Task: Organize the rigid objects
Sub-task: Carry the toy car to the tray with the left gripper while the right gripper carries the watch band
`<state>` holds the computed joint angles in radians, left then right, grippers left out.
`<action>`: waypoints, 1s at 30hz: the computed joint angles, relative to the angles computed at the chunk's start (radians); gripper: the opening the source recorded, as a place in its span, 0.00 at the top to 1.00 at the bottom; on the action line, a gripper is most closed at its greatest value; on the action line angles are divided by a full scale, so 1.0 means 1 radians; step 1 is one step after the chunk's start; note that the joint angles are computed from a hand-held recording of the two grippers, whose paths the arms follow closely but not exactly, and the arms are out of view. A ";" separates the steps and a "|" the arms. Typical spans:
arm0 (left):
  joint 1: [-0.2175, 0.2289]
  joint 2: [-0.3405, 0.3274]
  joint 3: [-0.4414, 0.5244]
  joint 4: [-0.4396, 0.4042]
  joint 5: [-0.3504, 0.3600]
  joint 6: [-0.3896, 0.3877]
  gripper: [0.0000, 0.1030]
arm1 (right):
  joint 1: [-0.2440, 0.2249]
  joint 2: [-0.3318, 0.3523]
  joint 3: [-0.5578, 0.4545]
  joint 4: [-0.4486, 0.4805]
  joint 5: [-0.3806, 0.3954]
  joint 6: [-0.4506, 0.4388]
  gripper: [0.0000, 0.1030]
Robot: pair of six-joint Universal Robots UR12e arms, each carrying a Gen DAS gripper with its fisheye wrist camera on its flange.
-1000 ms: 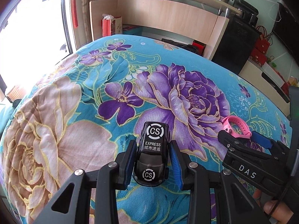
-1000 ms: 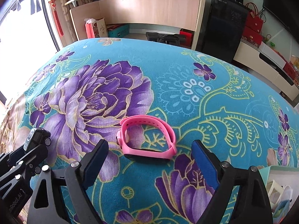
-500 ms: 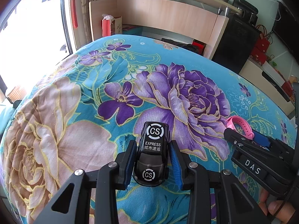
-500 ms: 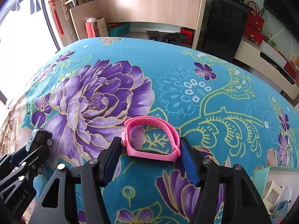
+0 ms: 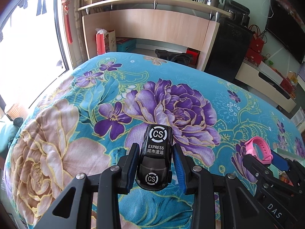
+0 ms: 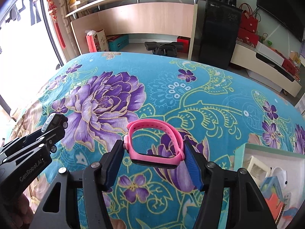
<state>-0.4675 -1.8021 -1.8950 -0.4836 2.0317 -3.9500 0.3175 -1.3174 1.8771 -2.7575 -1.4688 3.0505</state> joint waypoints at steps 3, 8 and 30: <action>-0.017 0.003 0.008 0.020 0.026 0.025 0.63 | -0.014 -0.036 0.031 -0.012 0.001 0.027 0.38; -0.051 -0.003 0.029 0.066 0.035 0.093 0.63 | -0.045 -0.103 0.097 -0.036 -0.005 0.056 0.38; -0.202 -0.136 0.217 0.156 -0.090 0.479 0.63 | -0.253 -0.307 0.307 -0.005 -0.064 0.149 0.38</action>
